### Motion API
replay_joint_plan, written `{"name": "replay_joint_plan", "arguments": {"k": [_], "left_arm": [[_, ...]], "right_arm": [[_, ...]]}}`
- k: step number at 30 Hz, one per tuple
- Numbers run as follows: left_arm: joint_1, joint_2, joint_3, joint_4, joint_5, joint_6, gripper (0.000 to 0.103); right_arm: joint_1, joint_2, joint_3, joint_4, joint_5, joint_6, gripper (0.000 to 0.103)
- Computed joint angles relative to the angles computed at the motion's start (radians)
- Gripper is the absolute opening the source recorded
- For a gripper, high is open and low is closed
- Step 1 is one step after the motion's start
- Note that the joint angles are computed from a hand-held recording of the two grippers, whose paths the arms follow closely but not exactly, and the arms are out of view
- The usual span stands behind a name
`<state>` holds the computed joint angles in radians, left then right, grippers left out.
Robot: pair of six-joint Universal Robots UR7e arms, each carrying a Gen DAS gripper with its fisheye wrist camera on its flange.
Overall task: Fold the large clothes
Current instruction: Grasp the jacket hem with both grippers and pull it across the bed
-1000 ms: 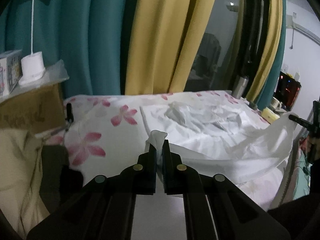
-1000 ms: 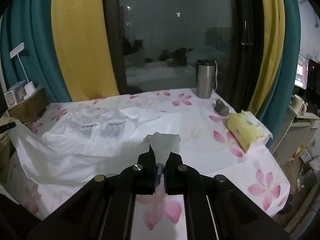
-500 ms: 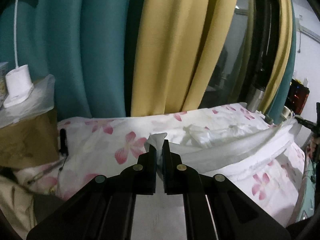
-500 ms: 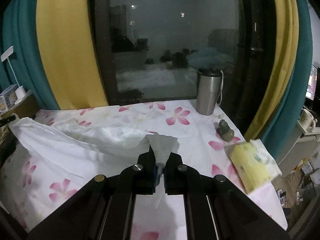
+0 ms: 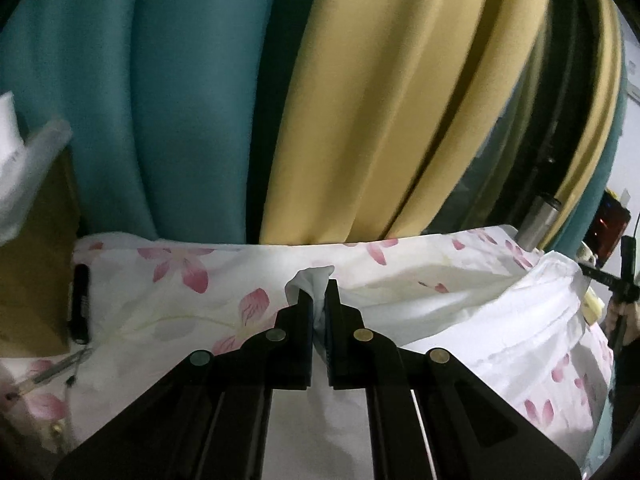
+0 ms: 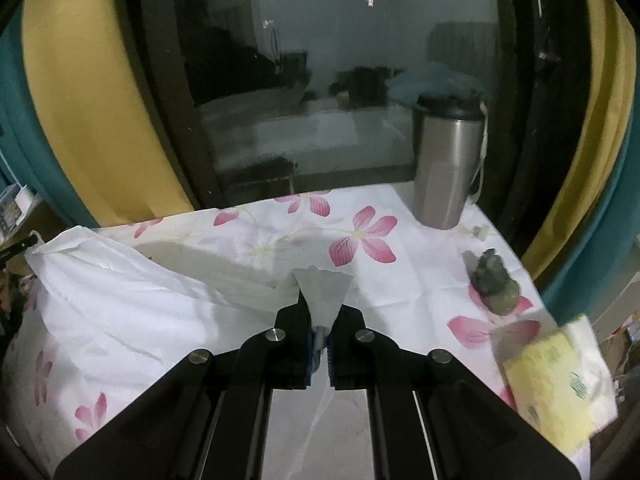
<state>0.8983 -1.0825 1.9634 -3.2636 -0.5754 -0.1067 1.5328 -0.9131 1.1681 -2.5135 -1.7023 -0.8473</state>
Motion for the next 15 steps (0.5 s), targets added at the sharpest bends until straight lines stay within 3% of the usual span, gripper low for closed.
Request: {"name": "replay_joint_plan", "arguments": {"k": [8, 15], "left_arm": [[0.090, 0.054, -0.077, 0.060, -0.050, -0.063, 0.005], [0.124, 0.090, -0.111, 0.097, -0.037, -0.083, 0.006]], "right_arm": [[-0.003, 0.130, -0.178, 0.132, -0.046, 0.047, 0.005], [-0.006, 0.220, -0.282, 0.181, -0.089, 0.087, 0.008]]}}
